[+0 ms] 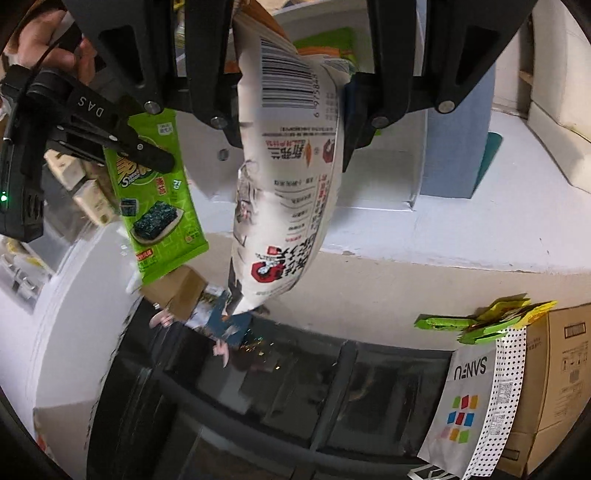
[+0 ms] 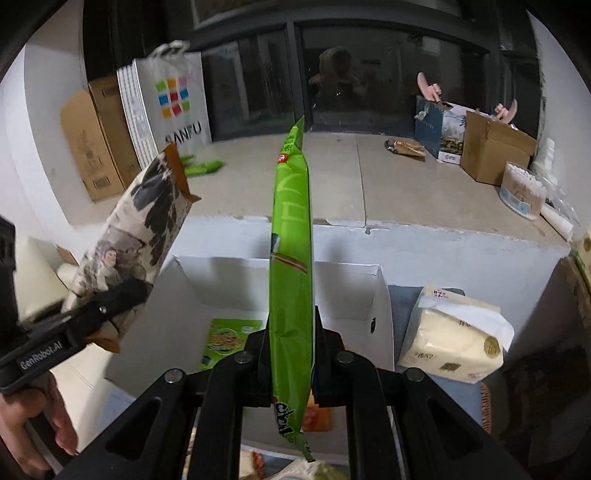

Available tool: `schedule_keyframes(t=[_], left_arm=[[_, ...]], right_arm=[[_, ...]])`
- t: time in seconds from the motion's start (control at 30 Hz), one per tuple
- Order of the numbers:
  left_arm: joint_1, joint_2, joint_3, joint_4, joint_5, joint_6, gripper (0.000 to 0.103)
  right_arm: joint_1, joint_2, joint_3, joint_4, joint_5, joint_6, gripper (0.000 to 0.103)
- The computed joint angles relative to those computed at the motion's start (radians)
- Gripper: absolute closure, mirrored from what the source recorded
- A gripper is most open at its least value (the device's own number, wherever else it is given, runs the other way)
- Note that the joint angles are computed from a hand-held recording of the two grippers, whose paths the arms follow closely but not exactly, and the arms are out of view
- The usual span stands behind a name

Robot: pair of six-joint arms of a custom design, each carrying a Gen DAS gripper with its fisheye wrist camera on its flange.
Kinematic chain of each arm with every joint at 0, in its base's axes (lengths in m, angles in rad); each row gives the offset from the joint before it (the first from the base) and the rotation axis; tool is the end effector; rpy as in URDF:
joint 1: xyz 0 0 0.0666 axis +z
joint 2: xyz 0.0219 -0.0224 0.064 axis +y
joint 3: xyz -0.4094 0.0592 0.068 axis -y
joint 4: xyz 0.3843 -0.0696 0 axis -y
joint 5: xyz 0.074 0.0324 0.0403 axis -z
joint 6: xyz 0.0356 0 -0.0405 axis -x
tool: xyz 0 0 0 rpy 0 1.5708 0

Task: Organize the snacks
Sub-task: 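Drop white chip bag from left tool while right tool drops seaweed packet into box, then drop jelly cup from left tool while right tool drops potato-stick bag into box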

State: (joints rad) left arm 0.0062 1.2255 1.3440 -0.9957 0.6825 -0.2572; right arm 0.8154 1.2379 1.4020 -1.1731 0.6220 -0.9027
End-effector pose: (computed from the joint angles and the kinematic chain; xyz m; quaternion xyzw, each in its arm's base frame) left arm 0.3939 -0.0204 0.5060 0.2238 0.8650 -0.2700 0.3588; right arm 0.2802 0.2666 0.5153 0.1247 0.9101 0.0078 0.3950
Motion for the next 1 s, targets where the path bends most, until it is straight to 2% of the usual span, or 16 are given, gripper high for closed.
schedule_keyframes(t=[0.03, 0.07, 0.1, 0.13, 0.2, 0.27, 0.33, 0.43, 0.53, 0.63, 0.73, 0.87, 0.97, 1.0], left_arm=[[-0.009, 0.008, 0.006, -0.003, -0.024, 0.000, 0.036], [-0.008, 0.007, 0.006, -0.009, -0.029, -0.003, 0.020], [-0.006, 0.009, 0.004, -0.006, -0.033, 0.007, 0.001], [-0.002, 0.007, -0.001, 0.008, -0.028, 0.014, 0.000], [0.007, -0.006, -0.008, -0.002, -0.051, -0.003, 0.000], [0.018, -0.021, -0.016, 0.005, -0.068, -0.031, 0.000], [0.035, -0.033, -0.023, 0.010, -0.076, -0.045, 0.000], [0.074, -0.048, -0.025, -0.010, -0.031, -0.077, 0.000], [0.111, -0.080, -0.036, -0.019, -0.006, -0.119, 0.000], [0.160, -0.125, -0.048, -0.034, 0.043, -0.169, 0.000], [0.228, -0.172, -0.058, -0.088, 0.119, -0.248, 0.000], [0.337, -0.223, -0.070, -0.183, 0.232, -0.374, 0.000], [0.437, -0.234, -0.064, -0.339, 0.324, -0.532, 0.000], [0.479, -0.237, -0.065, -0.405, 0.349, -0.607, 0.000]], right_arm=[[-0.010, 0.004, -0.002, 0.004, -0.018, 0.001, 0.083], [-0.020, 0.011, 0.002, 0.006, -0.054, -0.003, 0.048], [-0.035, 0.009, -0.009, 0.023, -0.098, -0.003, 0.000], [-0.030, -0.005, -0.032, 0.059, -0.083, -0.002, 0.001], [-0.006, -0.015, -0.050, 0.069, -0.013, 0.000, 0.000], [0.020, -0.013, -0.049, 0.046, 0.032, 0.012, 0.000], [0.048, -0.014, -0.043, 0.009, 0.094, -0.024, 0.000], [0.072, -0.055, -0.059, 0.043, 0.120, -0.042, 0.000], [0.120, -0.096, -0.070, 0.039, 0.166, -0.088, 0.000], [0.184, -0.114, -0.065, -0.007, 0.240, -0.131, 0.000], [0.258, -0.129, -0.064, -0.064, 0.307, -0.199, 0.000], [0.409, -0.151, -0.071, -0.174, 0.412, -0.356, 0.000], [0.524, -0.135, -0.063, -0.298, 0.474, -0.515, 0.000], [0.556, -0.128, -0.061, -0.330, 0.489, -0.558, 0.000]])
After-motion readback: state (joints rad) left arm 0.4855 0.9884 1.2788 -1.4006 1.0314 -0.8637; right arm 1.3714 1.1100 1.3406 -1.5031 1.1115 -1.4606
